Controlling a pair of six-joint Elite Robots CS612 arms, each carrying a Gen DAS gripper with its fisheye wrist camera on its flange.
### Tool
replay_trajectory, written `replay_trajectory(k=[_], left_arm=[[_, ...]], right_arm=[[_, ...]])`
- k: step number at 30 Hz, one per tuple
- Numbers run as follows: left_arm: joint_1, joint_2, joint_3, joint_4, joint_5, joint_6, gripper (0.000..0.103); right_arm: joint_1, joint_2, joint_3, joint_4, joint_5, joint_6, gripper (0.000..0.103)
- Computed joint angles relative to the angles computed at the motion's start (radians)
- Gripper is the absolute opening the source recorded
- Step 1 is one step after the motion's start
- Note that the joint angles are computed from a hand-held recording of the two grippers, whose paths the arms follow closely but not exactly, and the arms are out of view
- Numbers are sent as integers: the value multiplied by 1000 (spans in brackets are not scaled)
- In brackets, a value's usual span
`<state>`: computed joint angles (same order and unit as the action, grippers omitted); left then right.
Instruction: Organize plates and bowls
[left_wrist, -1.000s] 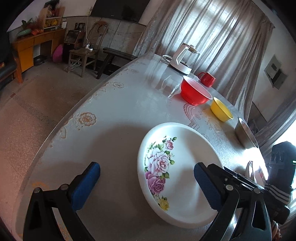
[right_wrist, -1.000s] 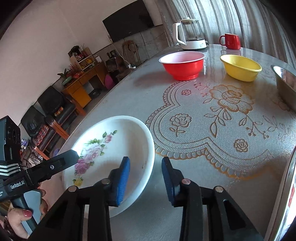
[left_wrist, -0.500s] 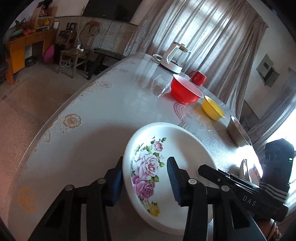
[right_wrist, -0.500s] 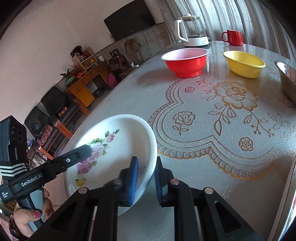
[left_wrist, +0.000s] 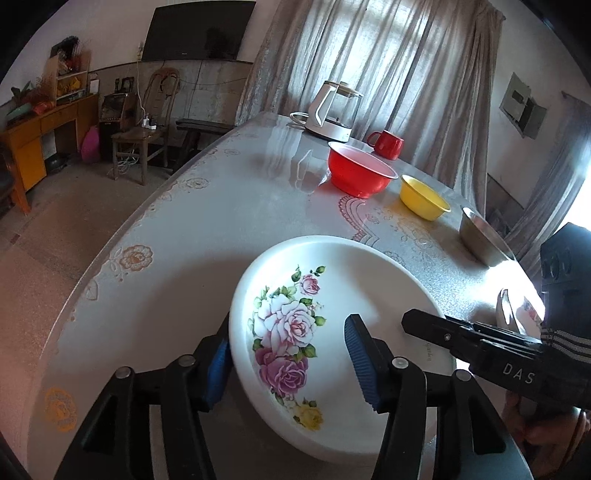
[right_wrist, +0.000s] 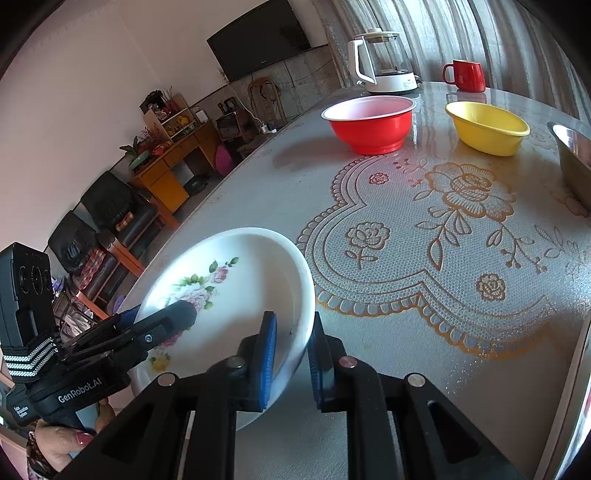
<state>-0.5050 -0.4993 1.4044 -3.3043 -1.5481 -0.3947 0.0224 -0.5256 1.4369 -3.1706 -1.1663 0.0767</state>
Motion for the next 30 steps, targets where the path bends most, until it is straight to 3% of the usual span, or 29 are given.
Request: replay_trajectory(k=[2, 4, 6, 11, 17, 22, 26, 30], left_arm=[[-4, -3, 6, 6, 40, -20, 39], [2, -2, 10, -7, 33, -64, 23], [8, 1, 12, -22, 14, -85, 20], [-3, -2, 23, -57, 26, -83, 20], [-16, -2, 27, -74, 32, -78, 18], [-10, -8, 32, -36, 6, -76, 19], [-12, -15, 44, -47, 6, -60, 19], [-16, -19, 49, -67, 7, -58, 19]], right_arm=[[-1, 0, 1, -3, 1, 7, 15], [-3, 0, 2, -6, 6, 17, 15], [-4, 0, 4, -11, 2, 28, 14], [-9, 1, 8, -23, 19, 56, 14], [-31, 11, 19, -81, 69, 161, 14], [-24, -8, 45, -69, 40, 113, 12], [-22, -13, 55, -80, 36, 95, 12], [-16, -24, 72, -118, -14, 46, 12]])
